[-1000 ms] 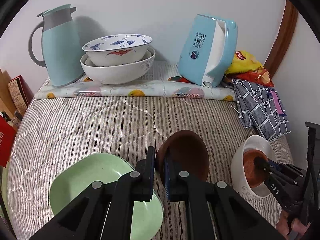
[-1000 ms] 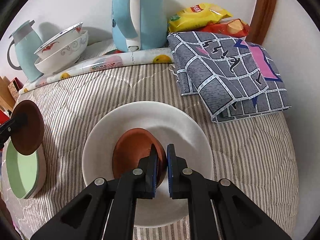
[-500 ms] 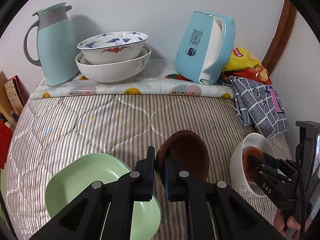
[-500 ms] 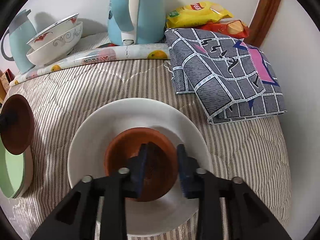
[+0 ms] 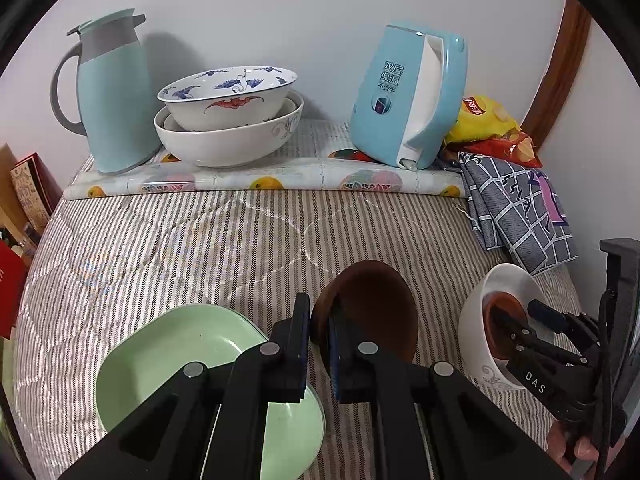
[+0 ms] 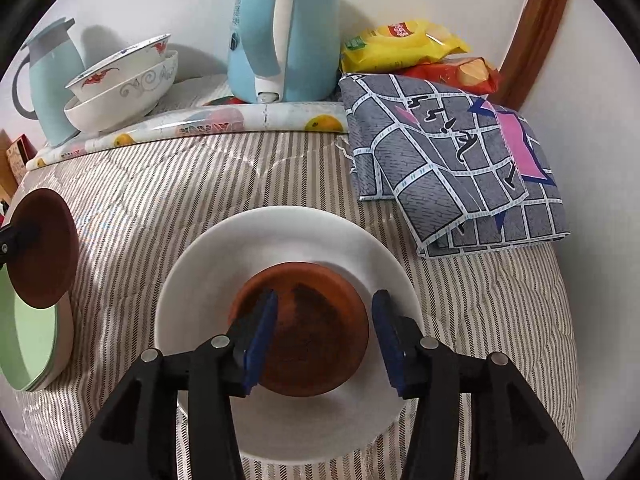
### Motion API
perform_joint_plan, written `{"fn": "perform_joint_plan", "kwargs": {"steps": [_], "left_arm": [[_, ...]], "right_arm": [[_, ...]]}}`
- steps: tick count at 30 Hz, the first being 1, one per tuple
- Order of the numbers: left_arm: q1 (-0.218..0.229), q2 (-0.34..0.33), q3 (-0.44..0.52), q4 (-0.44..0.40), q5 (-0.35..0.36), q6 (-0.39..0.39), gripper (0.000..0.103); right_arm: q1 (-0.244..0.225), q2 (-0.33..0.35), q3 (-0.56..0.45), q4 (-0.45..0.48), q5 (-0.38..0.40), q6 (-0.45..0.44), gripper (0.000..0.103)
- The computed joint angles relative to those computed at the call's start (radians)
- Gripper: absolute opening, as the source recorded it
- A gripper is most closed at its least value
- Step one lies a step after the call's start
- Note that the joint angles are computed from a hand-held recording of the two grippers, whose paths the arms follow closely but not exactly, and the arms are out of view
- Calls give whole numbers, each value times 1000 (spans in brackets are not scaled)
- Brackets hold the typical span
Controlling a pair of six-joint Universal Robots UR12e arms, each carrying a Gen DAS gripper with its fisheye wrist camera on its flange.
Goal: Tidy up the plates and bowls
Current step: 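Lower the right gripper's brown bowl into the white bowl and open it, then withdraw the right gripper while the left carries its brown bowl over the white bowl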
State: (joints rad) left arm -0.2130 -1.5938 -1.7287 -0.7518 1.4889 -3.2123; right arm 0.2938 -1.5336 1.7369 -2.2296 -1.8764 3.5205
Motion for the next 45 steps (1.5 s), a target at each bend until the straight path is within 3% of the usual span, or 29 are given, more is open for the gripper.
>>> {"fn": "perform_joint_plan", "kwargs": {"steps": [25,45], "left_arm": [[-72,26,-3,29,15,-3,9],[-149,-27,40,6,-10,-7,9]], "right_arm": [[-24,-124,80,-81,5,62,53],[-84,-237,179,-55,-5,103,53]]}}
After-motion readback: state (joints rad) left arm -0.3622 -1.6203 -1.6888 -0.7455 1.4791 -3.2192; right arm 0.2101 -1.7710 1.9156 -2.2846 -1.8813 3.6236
